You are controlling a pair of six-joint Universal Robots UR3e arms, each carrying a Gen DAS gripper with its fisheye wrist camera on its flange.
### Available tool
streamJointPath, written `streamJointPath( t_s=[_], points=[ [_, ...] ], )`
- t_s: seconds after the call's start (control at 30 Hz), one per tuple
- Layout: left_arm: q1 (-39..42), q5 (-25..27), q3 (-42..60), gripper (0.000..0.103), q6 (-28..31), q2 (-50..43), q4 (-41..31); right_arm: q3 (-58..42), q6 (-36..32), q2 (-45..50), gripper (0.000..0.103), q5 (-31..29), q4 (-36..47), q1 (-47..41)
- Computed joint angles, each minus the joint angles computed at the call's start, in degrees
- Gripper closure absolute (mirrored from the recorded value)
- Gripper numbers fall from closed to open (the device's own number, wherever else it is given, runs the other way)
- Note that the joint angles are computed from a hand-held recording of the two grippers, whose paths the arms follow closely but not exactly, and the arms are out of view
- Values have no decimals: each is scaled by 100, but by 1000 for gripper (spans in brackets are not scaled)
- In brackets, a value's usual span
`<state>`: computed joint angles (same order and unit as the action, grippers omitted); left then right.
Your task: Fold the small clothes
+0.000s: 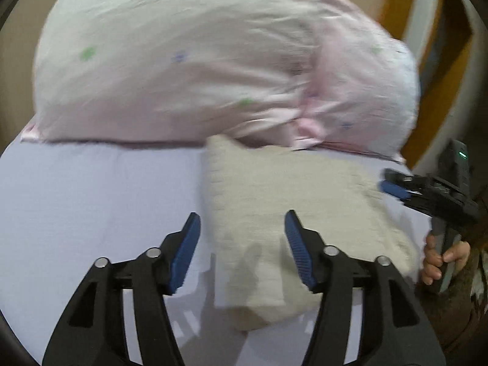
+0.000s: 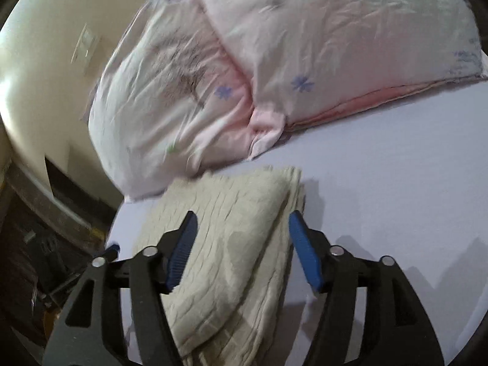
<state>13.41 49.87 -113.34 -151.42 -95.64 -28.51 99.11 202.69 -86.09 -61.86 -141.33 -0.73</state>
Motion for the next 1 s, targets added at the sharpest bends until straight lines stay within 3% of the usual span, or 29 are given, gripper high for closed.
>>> streamJointPath(
  t_s=[0.03,0.07,0.13,0.23,0.3,0.37,0.43,0.5,0.57,0.63,0.7,0.73,0.8,0.87,0.9,0.93,0.97,1.0],
  points=[
    [-120,-57,-71,40,83,20,72,-273,-116,170,52,-135,305,174],
    [-328,-8,-6,40,222,-1,60,-663,-235,480,92,-289,561,411],
    [-629,271,33,40,343,-132,160,-1277,-386,852,93,-905,776,709],
    [-852,578,-89,42,738,-281,93,-1529,-409,948,94,-1716,214,755],
    [-1037,802,-337,42,769,-372,711,-1854,-350,1227,94,-1740,782,708],
    [-1068,844,-353,42,761,-390,795,-1838,-424,1392,91,-1839,1112,786],
    [-871,629,-331,42,880,-256,434,-1785,-393,1056,78,-2124,1168,825],
    [-440,138,-466,42,1029,131,-102,-1449,-209,491,74,-2251,827,851],
    [-83,-232,-586,34,1059,436,-447,-1023,-256,-116,53,-1962,354,882],
    [78,-312,-736,20,836,603,-339,-907,-469,-322,50,-1553,366,981],
    [249,-246,-954,17,580,858,-208,-1080,-678,-103,49,-1538,1033,1262],
    [306,-160,-1045,15,496,975,-192,-1304,-718,232,48,-1753,1530,1414],
    [276,228,-1224,7,319,1197,-78,-1217,-869,364,48,-2313,1415,1653],
    [225,750,-1483,1,232,1538,11,-1315,-716,38,45,-2189,1812,1591],
    [214,988,-1636,1,219,1715,69,-1129,-693,-255,39,-2078,1715,1526],
    [157,1222,-1727,1,176,1811,143,-889,-661,-576,15,-2044,1546,1513],
    [102,1479,-1838,1,184,1941,147,-634,-527,-939,2,-2247,1333,1618],
    [70,1654,-1939,1,219,2039,127,-458,-385,-1171,2,-2506,1193,1777]
  ],
)
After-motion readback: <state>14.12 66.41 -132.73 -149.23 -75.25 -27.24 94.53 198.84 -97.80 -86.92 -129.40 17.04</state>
